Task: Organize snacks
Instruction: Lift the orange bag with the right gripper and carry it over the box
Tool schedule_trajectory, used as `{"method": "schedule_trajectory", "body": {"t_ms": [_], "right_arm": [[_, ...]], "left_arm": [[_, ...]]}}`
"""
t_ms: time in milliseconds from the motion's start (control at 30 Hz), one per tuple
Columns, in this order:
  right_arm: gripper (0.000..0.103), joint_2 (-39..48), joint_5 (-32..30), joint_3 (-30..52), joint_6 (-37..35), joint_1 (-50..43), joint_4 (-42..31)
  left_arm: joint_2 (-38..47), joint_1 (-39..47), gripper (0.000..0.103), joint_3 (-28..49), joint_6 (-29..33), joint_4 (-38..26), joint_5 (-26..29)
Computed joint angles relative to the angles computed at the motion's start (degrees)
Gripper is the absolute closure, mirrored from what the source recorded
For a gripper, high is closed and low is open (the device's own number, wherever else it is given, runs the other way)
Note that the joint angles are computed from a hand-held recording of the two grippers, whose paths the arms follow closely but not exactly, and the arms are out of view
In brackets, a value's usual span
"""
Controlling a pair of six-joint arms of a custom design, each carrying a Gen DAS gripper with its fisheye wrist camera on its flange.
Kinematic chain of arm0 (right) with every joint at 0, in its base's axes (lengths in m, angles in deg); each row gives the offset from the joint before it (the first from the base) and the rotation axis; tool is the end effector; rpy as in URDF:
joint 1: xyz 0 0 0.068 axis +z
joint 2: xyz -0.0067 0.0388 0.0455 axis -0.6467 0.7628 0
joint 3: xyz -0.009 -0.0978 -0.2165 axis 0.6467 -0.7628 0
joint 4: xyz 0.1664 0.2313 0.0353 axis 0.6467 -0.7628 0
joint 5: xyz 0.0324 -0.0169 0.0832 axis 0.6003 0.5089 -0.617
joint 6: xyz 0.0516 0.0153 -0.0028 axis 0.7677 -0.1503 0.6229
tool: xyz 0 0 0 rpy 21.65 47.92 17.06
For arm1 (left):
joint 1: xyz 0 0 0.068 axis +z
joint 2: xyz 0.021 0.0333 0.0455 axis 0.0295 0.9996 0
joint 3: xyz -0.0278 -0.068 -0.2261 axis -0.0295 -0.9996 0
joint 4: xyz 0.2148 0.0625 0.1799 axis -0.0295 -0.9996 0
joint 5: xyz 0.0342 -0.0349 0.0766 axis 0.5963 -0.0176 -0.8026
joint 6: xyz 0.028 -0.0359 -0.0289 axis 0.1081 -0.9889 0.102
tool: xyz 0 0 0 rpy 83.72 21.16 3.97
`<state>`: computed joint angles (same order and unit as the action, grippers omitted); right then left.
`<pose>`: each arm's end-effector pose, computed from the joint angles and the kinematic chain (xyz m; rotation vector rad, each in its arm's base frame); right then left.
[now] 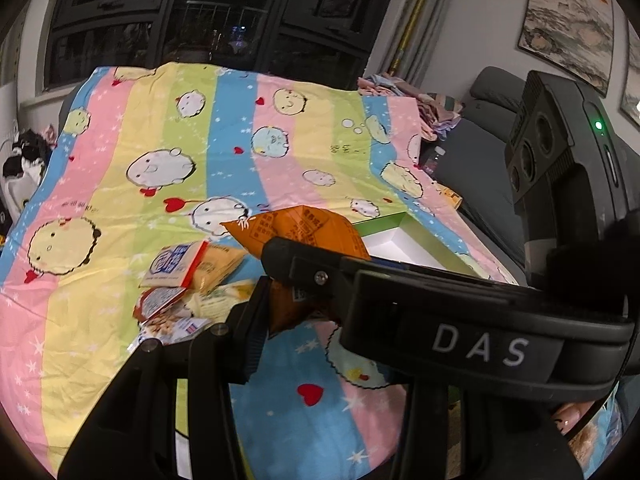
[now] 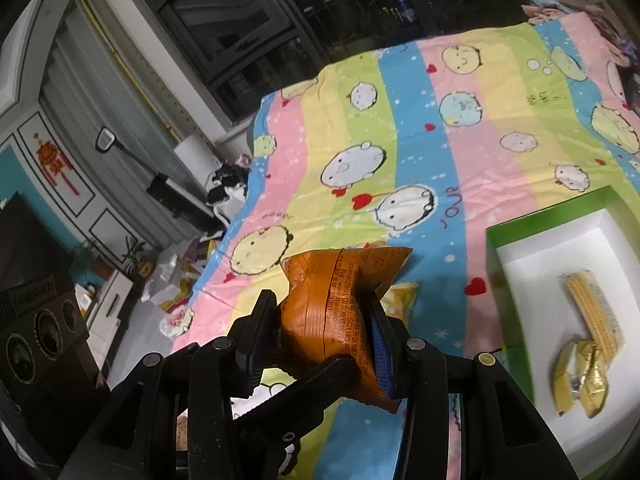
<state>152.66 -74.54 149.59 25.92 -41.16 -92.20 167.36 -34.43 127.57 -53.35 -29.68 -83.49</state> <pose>0.3356 0.0164 0.2881 -0.1794 2.2608 0.7941 0.2972 -0.2142 0.2823 0.2564 2.1730 -0.5122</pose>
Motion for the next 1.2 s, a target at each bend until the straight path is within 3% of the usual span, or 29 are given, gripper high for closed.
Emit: {"method": "schedule_trajectory", "body": {"t_ms": [467, 1200], "right_arm": [[0.057, -2.16, -5.05, -1.28, -1.53, -8.06, 0.0], [0.057, 3.83, -9.3, 2.02, -2.23, -18.09, -0.91]], "left_arm": [[5.97, -4.79, 0.059, 7.07, 1.6, -0.14, -2.98], [19.44, -7.96, 0.059, 21.57, 3.34, -2.68, -0.15]]}}
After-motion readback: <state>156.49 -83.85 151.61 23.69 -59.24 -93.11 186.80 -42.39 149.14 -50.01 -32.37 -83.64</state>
